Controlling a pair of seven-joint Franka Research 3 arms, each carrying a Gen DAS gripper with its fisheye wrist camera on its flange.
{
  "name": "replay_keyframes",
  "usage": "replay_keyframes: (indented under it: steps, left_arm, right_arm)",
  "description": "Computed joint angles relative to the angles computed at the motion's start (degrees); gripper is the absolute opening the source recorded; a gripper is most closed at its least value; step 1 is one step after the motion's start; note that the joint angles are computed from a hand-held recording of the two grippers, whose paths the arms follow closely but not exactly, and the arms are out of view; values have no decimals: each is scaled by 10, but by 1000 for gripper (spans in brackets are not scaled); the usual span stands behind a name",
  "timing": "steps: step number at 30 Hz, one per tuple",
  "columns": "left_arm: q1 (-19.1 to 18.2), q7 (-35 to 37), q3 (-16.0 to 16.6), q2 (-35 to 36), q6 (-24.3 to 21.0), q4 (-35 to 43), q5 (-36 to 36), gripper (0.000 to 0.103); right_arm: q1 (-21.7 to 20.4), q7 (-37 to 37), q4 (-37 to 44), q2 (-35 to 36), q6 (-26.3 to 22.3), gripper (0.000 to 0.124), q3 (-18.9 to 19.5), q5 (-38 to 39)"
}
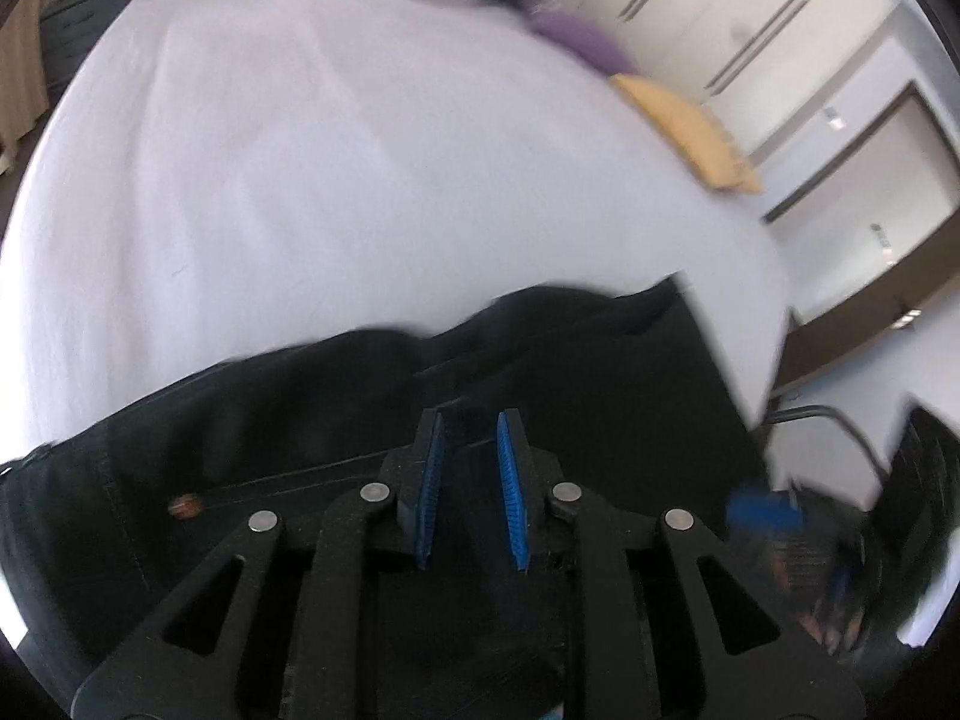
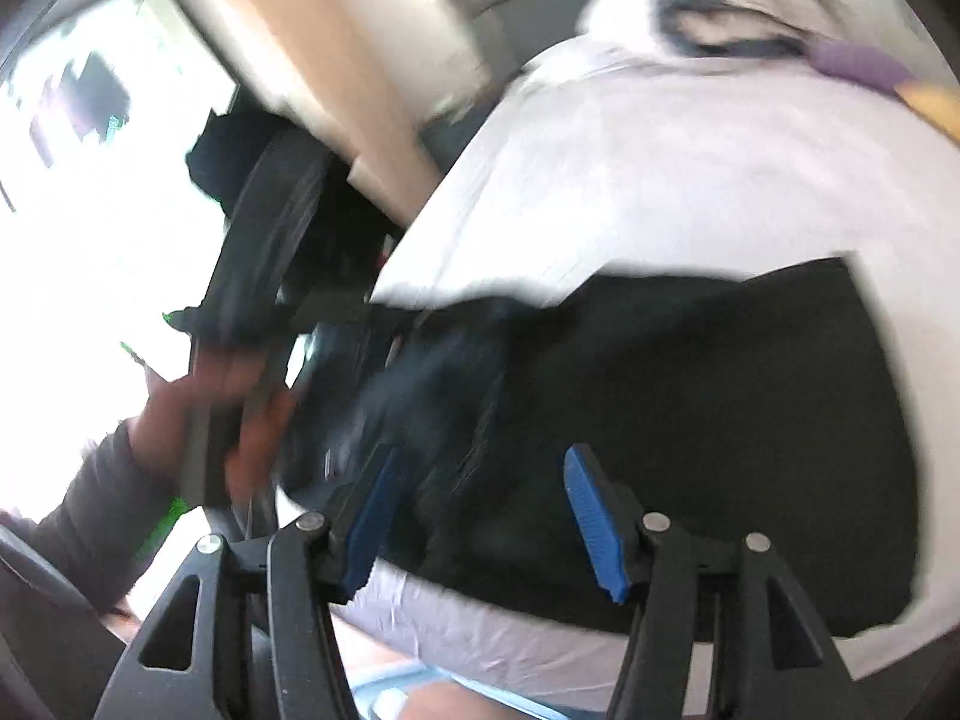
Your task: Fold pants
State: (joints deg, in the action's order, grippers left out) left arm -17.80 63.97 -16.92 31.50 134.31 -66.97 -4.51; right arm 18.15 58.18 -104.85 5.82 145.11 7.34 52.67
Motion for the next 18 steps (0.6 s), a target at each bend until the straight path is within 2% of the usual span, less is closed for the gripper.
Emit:
replay_keyframes:
  steps: [2,3,5,7,8,10,12,13,14,16,18]
  left_arm:
    - [-1,34,-22,23,30,24,-19,18]
    - [-11,43,-26,42,24,51,-19,18]
    - [-28,61,-31,77,0,96,-19,18]
    - [-46,64,-27,110,-17,133,-17,18]
    - [-56,48,-19,129,-41,153,-13,18]
    - [-62,35,-17,142,-30,148,-17,18]
    - [-53,45,-21,117,10,93,-26,18]
    - [-53,48,-22,116,12,91,-24,18]
    - [-49,52,-25,107,15,78,-26,18]
    - [-38,58,-33,89,32,45,-38,18]
    - [-34,51,-36,84,44,34,-47,18]
  right_arm:
    - [-32,13,38,22,-29,62,-19,59]
    - [-49,16,60,38,-54,62,-24,81]
    - [-90,17,134,98,-144,62,-27,127]
    - [-114,43,196,155,-183,62,-19,132]
    - [-127,59,235,194,-212,62,-11,137]
    - [-127,118,292,256,-205,62,-10,103]
    - [-121,181,366,323,-221,35,-16,45]
    - [-120,200,384,339,-216,6,-18,27]
    - [-123,227,398,353,-214,0,-19,16]
    - [-147,230,391,358,-192,0,2,39]
    - [-153,243,367,338,-162,4,3,23]
